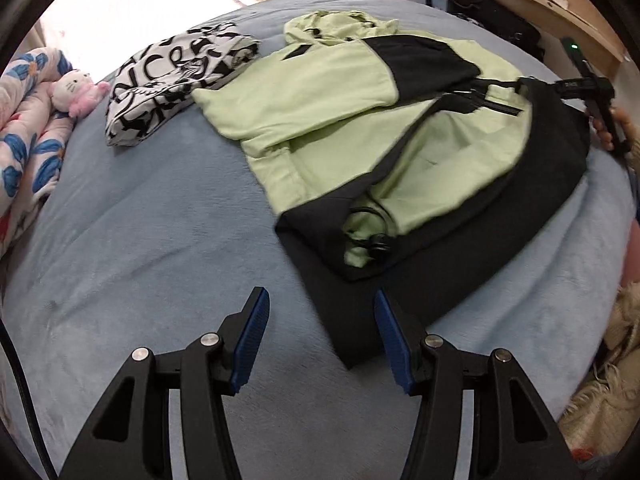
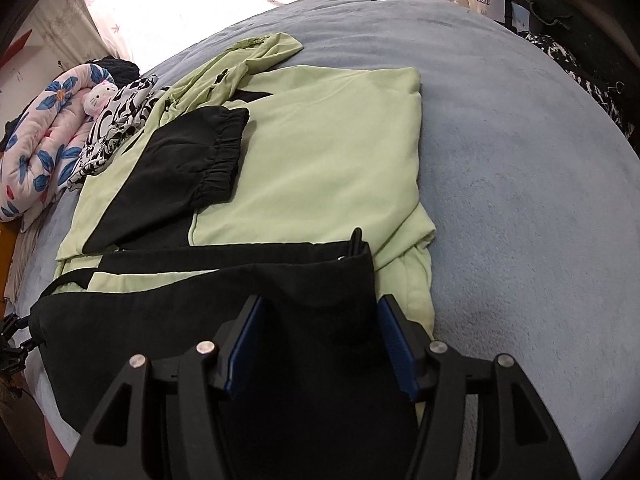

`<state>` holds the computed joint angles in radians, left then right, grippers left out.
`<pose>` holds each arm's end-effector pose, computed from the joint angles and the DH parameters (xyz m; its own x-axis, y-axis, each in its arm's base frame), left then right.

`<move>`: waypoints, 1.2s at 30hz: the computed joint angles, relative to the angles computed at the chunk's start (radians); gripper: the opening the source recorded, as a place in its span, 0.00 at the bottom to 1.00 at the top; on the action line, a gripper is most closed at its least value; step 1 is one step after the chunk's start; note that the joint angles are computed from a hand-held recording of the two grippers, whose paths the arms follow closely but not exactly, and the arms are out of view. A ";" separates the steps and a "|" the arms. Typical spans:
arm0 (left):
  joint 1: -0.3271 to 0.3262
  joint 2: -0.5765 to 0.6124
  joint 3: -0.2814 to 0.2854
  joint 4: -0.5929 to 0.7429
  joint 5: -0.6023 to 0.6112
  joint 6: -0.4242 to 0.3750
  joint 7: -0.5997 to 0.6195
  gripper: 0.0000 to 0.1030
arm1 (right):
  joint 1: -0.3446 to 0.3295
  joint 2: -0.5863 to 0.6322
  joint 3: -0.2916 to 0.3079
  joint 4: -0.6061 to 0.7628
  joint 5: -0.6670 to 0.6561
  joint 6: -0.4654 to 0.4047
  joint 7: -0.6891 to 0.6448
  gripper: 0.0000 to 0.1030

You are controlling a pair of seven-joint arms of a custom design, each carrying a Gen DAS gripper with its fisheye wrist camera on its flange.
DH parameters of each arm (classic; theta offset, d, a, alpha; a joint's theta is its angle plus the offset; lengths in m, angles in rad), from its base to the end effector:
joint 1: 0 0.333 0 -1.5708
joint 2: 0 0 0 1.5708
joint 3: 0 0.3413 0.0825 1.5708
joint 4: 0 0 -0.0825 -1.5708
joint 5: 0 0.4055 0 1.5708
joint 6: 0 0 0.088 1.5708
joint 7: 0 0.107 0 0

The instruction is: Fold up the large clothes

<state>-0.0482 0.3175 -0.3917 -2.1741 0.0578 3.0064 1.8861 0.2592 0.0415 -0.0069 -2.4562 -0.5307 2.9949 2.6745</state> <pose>0.5685 -0.2612 0.3234 -0.6701 -0.7379 -0.0803 -0.6062 0.6065 -0.5145 0.5008 0.1664 0.3378 -0.2808 -0.9352 -0.2159 -0.8217 0.3504 -0.4494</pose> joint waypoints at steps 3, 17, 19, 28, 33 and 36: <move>-0.038 0.037 0.045 0.042 0.037 0.010 -0.048 0.52 | 0.007 0.010 -0.006 0.013 -0.028 -0.014 0.037 0.58; 0.066 0.260 -0.104 0.303 -0.005 -0.060 -0.047 0.52 | 0.028 0.044 -0.044 0.038 -0.064 0.004 0.120 0.60; 0.111 0.292 -0.160 0.332 -0.063 -0.082 -0.022 0.52 | 0.035 0.049 -0.054 0.039 -0.069 0.015 0.132 0.60; 0.176 0.299 -0.246 0.333 -0.135 -0.117 0.156 0.52 | 0.058 0.055 -0.087 0.026 -0.050 0.064 0.120 0.60; 0.130 0.246 -0.197 0.311 -0.115 -0.182 0.265 0.52 | 0.077 0.059 -0.111 0.022 -0.065 0.082 0.134 0.60; 0.099 0.222 -0.167 0.293 -0.116 -0.186 0.320 0.52 | 0.093 0.062 -0.133 0.021 -0.100 0.093 0.166 0.61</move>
<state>0.0512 0.5396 -0.5584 -1.8810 -0.0585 2.8206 2.2065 0.3523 0.1034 -0.1403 -2.4352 -0.6304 3.0883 2.8406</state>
